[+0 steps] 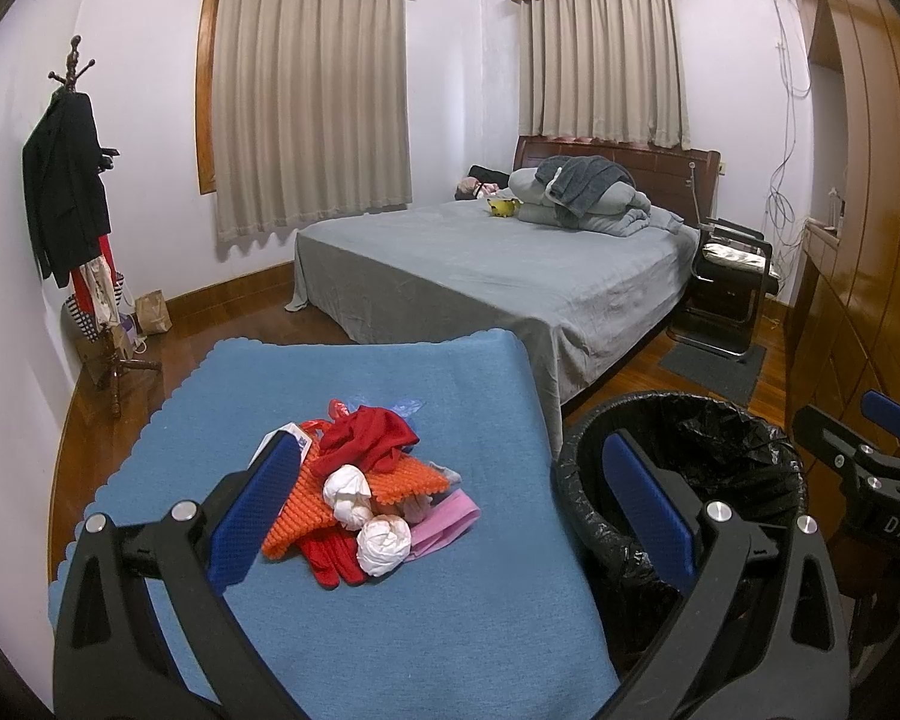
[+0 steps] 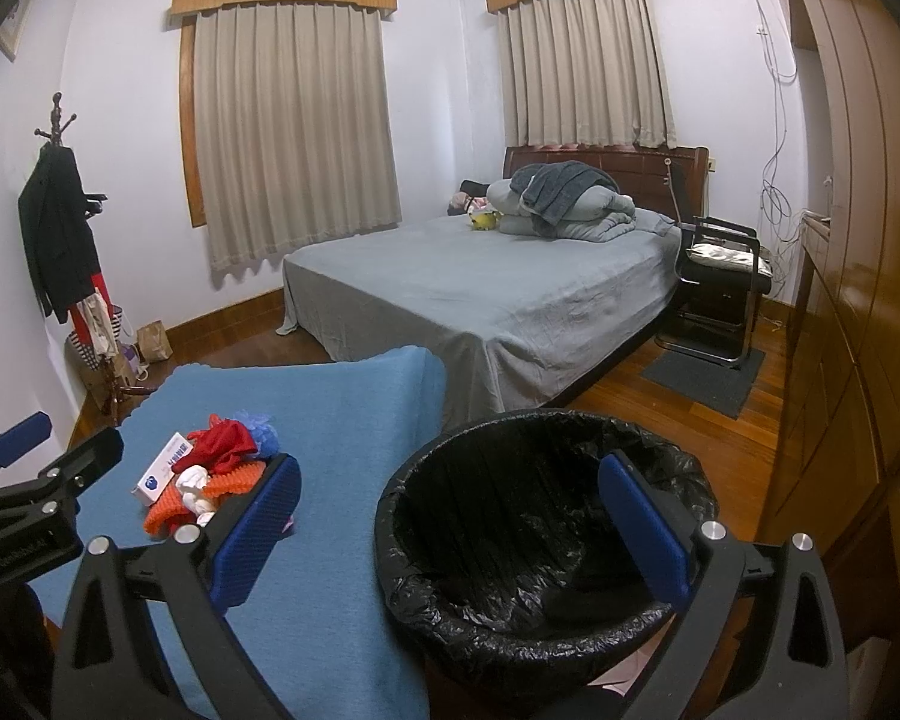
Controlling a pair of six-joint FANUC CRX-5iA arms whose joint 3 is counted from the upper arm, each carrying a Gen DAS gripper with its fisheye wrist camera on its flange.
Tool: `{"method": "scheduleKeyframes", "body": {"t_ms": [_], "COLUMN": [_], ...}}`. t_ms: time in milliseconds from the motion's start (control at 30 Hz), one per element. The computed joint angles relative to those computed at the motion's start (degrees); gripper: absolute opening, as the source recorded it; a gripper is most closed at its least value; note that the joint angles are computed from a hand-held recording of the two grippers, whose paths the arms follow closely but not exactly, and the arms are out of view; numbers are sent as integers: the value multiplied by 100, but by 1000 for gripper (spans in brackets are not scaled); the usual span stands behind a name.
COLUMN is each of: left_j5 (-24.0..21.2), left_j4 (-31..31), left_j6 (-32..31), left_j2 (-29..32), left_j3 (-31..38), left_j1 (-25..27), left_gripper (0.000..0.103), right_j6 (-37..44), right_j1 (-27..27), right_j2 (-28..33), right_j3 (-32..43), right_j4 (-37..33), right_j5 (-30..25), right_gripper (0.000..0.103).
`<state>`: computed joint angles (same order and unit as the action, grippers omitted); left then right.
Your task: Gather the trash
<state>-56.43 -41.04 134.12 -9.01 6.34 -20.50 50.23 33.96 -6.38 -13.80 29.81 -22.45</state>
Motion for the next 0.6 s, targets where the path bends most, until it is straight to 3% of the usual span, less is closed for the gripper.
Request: {"method": "scheduleKeyframes", "body": {"t_ms": [600], "left_j5": [8], "left_j4": [8], "left_j6": [-4], "left_j2": [-2], "left_j3": [-4], "left_j1": [4], "left_gripper": [98], "right_j6": [32], "right_j1": [-1], "right_j2": [10], "right_j3": [24], "right_j4": [-36], "right_j5": [-11], "right_gripper": [97]}}
